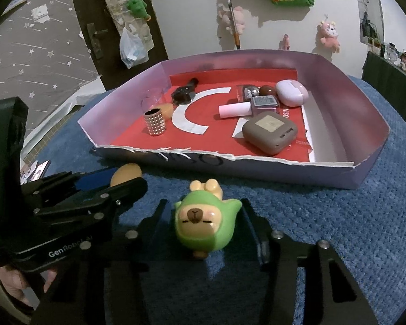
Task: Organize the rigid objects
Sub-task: 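Grasp the green frog figure with the right tool while the left tool grasps the tan ring sponge, then carry the green frog and tan ring up and over the box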
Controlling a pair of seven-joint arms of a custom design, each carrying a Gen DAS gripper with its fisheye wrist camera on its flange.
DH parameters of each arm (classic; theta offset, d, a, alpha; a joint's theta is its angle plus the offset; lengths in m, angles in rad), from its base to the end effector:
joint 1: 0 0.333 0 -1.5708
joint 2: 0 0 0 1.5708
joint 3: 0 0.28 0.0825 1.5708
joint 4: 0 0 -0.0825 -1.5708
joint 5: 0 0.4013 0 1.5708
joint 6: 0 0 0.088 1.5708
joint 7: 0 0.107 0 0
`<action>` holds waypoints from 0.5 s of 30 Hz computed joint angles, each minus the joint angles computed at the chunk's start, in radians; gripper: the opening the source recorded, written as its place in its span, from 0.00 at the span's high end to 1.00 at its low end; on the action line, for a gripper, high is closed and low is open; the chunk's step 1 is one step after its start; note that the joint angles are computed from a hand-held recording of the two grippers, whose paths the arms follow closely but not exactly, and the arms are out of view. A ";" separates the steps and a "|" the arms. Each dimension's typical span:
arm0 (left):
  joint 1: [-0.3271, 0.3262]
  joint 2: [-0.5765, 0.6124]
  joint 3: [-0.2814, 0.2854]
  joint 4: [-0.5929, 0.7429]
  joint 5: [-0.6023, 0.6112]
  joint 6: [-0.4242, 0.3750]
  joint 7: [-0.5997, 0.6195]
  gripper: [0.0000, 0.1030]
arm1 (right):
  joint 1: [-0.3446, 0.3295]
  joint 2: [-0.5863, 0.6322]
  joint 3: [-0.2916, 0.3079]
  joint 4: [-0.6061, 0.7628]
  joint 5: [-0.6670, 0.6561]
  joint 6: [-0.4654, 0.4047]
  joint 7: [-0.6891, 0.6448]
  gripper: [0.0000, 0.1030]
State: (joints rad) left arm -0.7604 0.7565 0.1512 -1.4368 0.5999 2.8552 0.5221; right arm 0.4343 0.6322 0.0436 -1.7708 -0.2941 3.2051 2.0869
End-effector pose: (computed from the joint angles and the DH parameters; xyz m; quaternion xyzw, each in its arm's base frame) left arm 0.5870 -0.4775 0.2765 -0.6018 0.7072 -0.3135 0.1986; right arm 0.6094 0.3422 0.2561 -0.7255 0.5671 -0.1472 0.3610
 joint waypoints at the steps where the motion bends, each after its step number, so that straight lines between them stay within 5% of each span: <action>1: -0.001 0.001 0.000 0.003 0.001 -0.002 0.001 0.65 | -0.003 0.000 0.004 0.000 0.001 -0.001 -0.001 0.51; 15: -0.005 -0.002 0.001 -0.004 0.021 0.003 -0.018 0.65 | 0.018 0.000 -0.018 0.002 -0.003 -0.008 0.006 0.52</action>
State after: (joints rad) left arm -0.7650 0.7544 0.1525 -1.4410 0.6208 2.8577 0.5040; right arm 0.4519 0.6326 0.0254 -1.7686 -0.2974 3.1974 2.0932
